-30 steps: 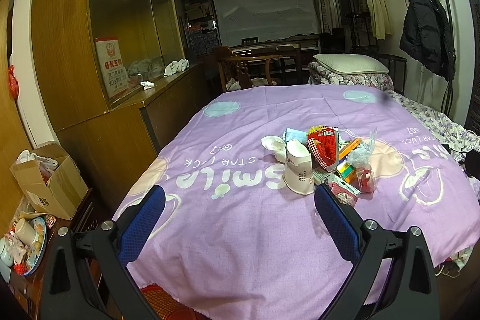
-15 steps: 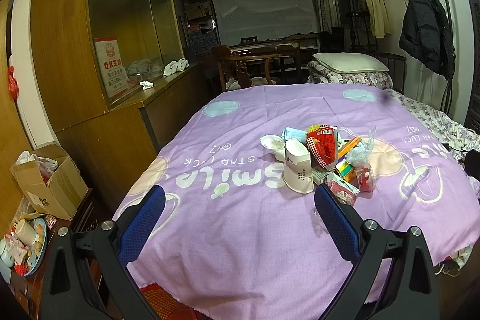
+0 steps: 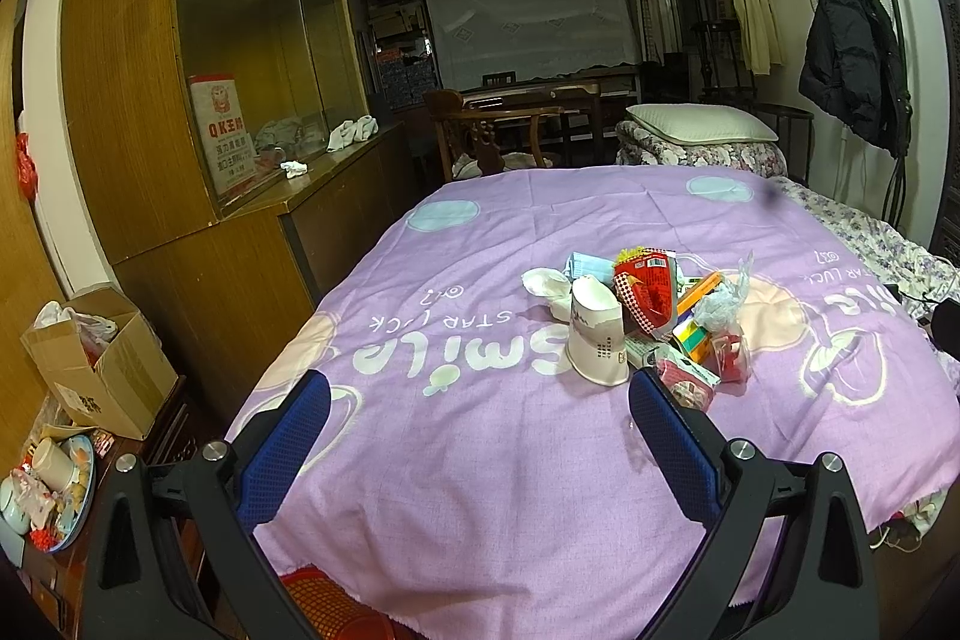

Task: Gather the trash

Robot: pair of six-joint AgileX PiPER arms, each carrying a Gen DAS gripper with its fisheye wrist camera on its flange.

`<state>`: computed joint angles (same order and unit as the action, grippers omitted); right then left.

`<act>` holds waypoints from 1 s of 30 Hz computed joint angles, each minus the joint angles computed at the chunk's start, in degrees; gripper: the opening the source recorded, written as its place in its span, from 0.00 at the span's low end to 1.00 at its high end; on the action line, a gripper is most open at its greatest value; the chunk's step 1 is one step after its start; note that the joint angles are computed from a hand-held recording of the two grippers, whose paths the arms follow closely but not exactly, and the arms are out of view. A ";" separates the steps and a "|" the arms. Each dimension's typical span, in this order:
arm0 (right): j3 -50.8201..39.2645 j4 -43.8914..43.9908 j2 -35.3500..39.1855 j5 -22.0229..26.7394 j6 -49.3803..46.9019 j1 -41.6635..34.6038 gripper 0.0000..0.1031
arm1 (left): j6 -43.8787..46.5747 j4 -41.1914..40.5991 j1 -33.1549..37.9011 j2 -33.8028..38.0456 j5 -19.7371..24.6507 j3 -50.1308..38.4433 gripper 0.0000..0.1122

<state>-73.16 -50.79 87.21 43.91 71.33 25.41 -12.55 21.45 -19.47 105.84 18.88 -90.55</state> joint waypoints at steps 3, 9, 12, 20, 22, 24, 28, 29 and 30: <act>0.09 -0.02 -0.02 -0.07 0.09 -0.01 0.93 | 0.17 -0.11 0.02 0.01 0.05 -0.07 0.87; -0.15 0.04 0.02 0.20 -0.01 0.22 0.93 | 0.18 -0.10 0.02 0.01 0.08 -0.08 0.87; 0.22 -0.21 -0.02 -0.13 0.29 0.04 0.93 | -0.01 0.04 -0.07 -0.13 0.09 0.09 0.87; 0.33 -0.26 -0.01 -0.26 0.38 -0.05 0.93 | -0.47 0.57 -0.15 -0.09 0.12 0.14 0.87; 0.32 -0.22 -0.02 -0.28 0.38 -0.04 0.93 | -0.36 0.43 -0.15 -0.09 0.17 0.11 0.87; 0.04 -0.16 0.06 0.03 0.39 0.23 0.93 | -0.82 0.79 -0.29 -0.25 0.17 0.33 0.87; 0.08 -0.20 0.11 -0.06 0.40 0.16 0.93 | -0.39 0.55 -0.20 -0.07 0.26 0.03 0.87; 0.12 -0.15 0.09 -0.10 0.36 0.12 0.93 | -0.83 0.95 -0.33 -0.18 0.25 0.21 0.87; 0.04 -0.08 0.10 -0.03 0.31 0.17 0.93 | -0.35 0.51 -0.21 -0.07 0.33 0.00 0.87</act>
